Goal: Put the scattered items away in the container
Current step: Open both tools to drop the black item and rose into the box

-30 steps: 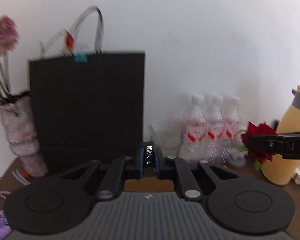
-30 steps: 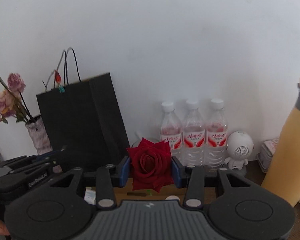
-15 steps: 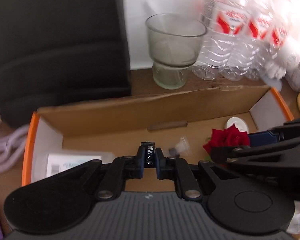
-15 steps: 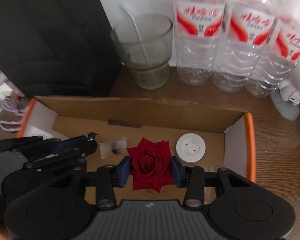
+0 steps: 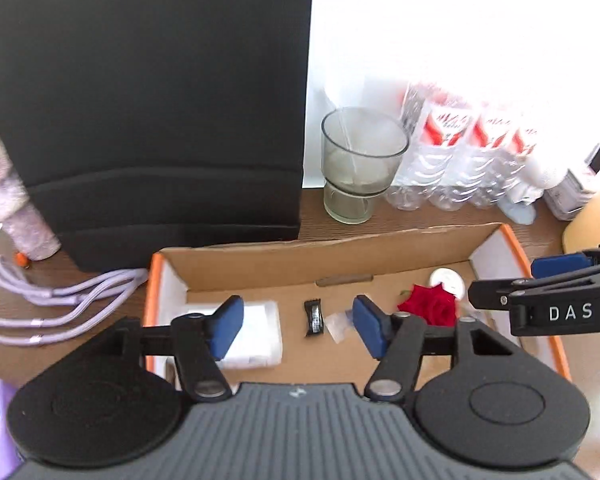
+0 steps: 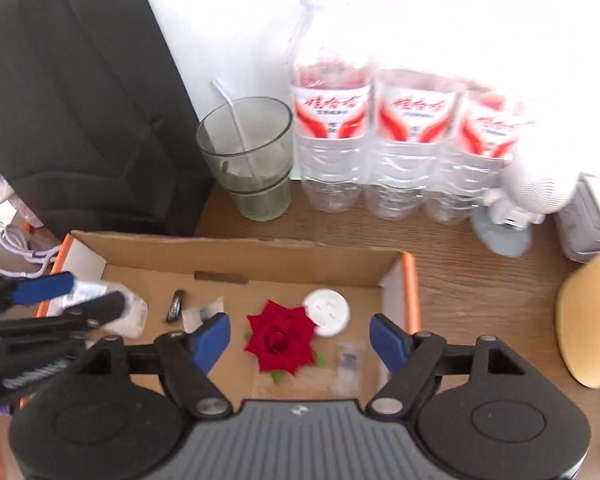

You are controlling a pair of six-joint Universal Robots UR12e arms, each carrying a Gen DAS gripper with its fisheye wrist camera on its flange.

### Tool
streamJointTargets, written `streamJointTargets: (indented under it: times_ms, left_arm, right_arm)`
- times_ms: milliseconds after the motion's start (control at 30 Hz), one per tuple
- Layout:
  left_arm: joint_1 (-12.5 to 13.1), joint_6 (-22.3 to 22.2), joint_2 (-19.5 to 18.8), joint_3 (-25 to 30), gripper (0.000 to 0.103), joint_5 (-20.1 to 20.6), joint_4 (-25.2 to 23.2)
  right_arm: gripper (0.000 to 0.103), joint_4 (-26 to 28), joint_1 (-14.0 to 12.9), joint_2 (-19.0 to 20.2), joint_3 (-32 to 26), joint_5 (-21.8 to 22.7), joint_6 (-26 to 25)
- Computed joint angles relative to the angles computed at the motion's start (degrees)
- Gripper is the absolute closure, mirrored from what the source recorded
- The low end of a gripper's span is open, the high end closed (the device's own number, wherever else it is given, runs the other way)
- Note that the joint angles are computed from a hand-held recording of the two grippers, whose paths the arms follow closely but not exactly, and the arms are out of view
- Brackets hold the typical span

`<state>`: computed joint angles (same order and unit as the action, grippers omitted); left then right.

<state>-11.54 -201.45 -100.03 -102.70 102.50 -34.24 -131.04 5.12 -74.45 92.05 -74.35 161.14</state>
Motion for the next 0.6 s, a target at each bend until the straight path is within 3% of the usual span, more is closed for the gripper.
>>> streamJointTargets:
  times_ms: [33,133,167,267,367,433,500,600]
  left_arm:
    - [-0.32,0.03,0.7,-0.55,0.031,0.51,0.68]
    - [-1.55,1.04,2.56,-2.33,0.028,3.64,3.11]
    - [-2.57,1.58,2.62,-3.61,0.028,6.7,6.92]
    - [-5.78,5.6,4.25,-10.35,0.017,15.16,24.92]
    - [-8.93,7.72,3.1,-15.75,0.017,22.3,41.67]
    - [-10.15,5.81,3.08,-17.52,0.017,24.59,44.88]
    - [-11.43,5.77,2.53,-18.54,0.017,26.53,49.61]
    - [-12.85,6.33,3.34,-19.49,0.017,27.06,51.86]
  right_arm:
    - [0.027,0.17,-0.36,-0.83,0.66,0.34,-0.26]
    - [0.027,-1.51,-1.24,-3.56,3.55,1.44,-0.42]
    - [0.026,-4.57,-1.45,-4.06,4.78,1.8,-0.55]
    - [0.019,-21.97,-2.12,-7.89,13.42,3.98,-0.28]
    - [0.016,-39.62,-4.54,-9.8,22.13,12.82,0.67]
    - [0.016,-44.41,-5.67,-10.11,25.14,16.61,2.07]
    - [0.016,-47.27,-5.76,-10.5,27.18,15.95,4.29]
    - [0.016,-51.53,-6.3,-11.43,29.51,16.61,5.66]
